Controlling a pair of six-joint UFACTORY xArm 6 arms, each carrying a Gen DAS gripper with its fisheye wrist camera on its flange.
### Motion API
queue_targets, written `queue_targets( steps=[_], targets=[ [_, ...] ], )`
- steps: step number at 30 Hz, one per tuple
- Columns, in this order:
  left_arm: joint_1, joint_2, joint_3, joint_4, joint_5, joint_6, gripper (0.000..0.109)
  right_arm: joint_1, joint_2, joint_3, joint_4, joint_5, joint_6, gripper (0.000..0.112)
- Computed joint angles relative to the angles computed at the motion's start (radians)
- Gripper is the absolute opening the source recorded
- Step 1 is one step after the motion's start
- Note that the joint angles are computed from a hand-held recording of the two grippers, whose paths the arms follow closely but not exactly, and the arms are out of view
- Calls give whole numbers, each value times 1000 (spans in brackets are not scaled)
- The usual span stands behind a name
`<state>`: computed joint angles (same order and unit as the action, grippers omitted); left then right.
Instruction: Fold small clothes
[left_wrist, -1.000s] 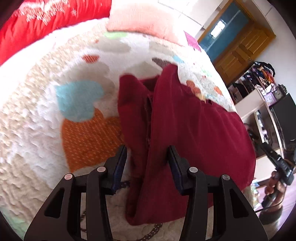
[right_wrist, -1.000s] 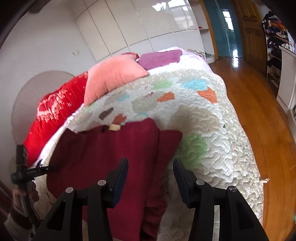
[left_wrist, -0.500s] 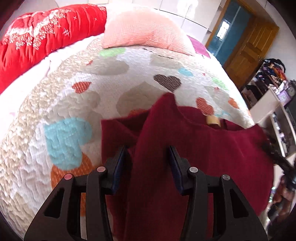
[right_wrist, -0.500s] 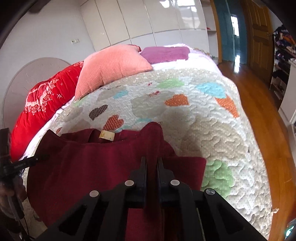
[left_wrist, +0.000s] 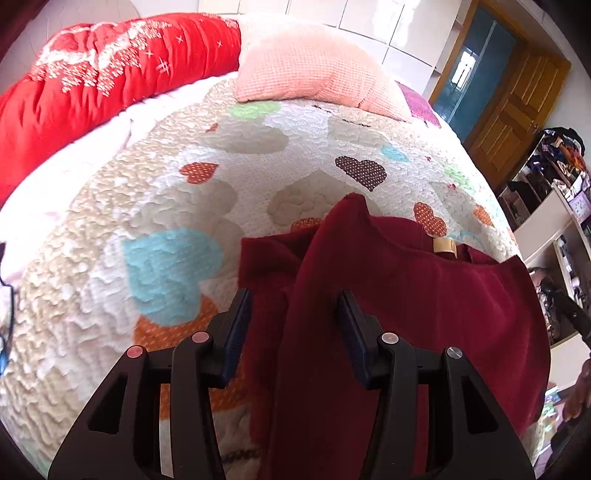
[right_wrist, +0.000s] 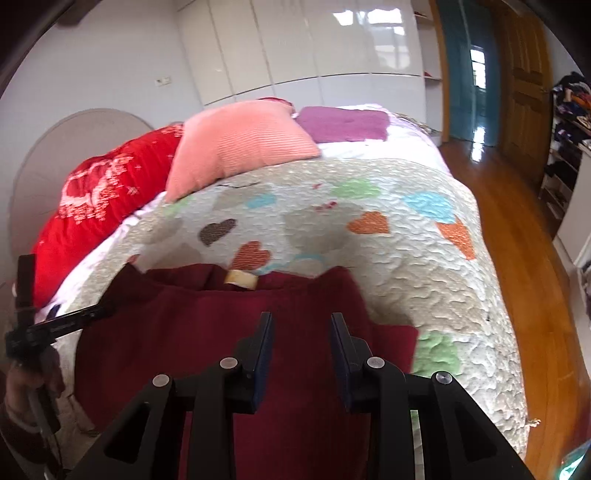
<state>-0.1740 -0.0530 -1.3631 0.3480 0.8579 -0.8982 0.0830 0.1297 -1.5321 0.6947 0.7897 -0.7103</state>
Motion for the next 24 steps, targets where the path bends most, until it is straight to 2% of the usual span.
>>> queue_targets(
  steps=[3, 9, 11, 13, 15, 20, 22, 24],
  targets=[
    [-25, -60, 65, 51, 2, -59, 48, 36, -26, 17, 62, 87, -47, 29],
    [-30, -162, 197, 20, -50, -126, 51, 154, -11, 85, -38, 15, 4, 29],
    [-28, -193, 229, 4, -66, -128, 54, 170, 62, 33, -122, 68, 91, 30],
    [-23, -228, 269, -14, -95, -123, 54, 176, 54, 60, -105, 29, 85, 30],
    [-13, -263, 308, -19, -121, -138, 54, 178, 45, 47, -146, 61, 116, 31],
    [2, -337, 391, 25, -198, -241, 60, 195, 14, 38, -72, 64, 58, 32],
    [5, -355, 425, 21, -241, -257, 67, 212, 26, 11, -37, 75, 45, 32],
    [6, -372, 461, 16, -285, -273, 68, 232, 49, -23, -22, 86, 53, 32]
  ],
)
